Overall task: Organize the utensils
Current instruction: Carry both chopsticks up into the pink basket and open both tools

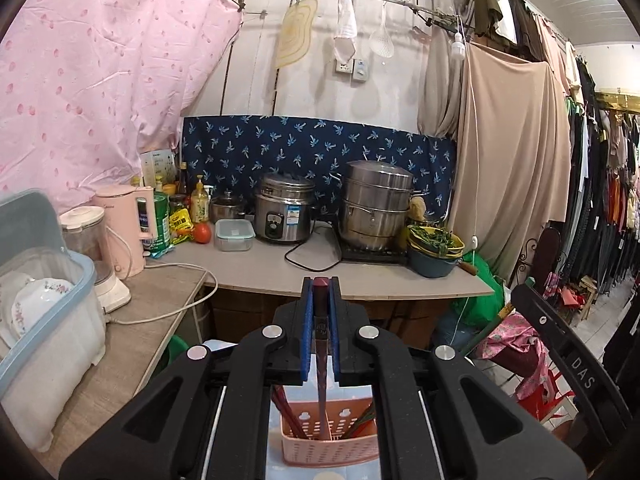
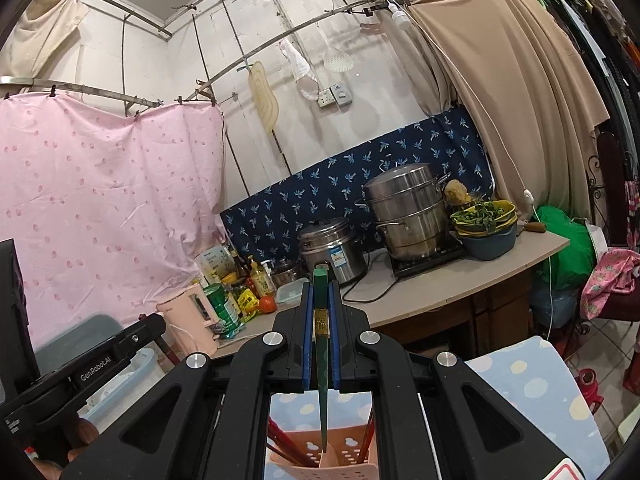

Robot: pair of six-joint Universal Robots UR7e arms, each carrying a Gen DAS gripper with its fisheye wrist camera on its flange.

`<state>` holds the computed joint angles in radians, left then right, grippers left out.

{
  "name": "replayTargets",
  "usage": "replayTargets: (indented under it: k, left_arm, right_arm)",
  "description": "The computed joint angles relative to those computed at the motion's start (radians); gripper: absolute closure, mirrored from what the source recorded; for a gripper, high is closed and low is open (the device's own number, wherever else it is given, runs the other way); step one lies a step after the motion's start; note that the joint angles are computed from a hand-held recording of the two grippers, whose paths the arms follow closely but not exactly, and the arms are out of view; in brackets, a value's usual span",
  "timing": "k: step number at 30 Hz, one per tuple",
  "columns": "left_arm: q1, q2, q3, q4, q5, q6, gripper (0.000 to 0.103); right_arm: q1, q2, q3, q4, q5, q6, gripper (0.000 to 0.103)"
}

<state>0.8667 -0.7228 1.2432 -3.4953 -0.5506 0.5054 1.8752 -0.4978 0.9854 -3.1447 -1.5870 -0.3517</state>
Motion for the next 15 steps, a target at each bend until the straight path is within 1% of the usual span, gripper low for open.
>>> replayTargets:
  k: [3, 8, 11, 15]
  left_arm:
    - [0.024, 0.029, -0.04, 0.016, -0.008, 0.004, 0.096]
    - [0.058, 0.037, -0.032, 0.049, -0.035, -0.046, 0.096]
    - [0.075, 0.044, -0.03, 0.07, -0.04, -0.075, 0.096]
    - [0.087, 0.043, -0.013, 0.098, -0.042, -0.116, 0.095]
  right_arm:
    - [-0.012, 0.03, -0.041, 0.05, -0.007, 0.014, 0.096]
    - [-0.033, 0.07, -0.075, 0.136, -0.02, 0.024, 0.096]
    - [-0.041, 0.081, -0.077, 0.167, -0.025, 0.031, 0.096]
    - [-0.045, 0.083, -0.065, 0.195, -0.034, 0.013, 0.094]
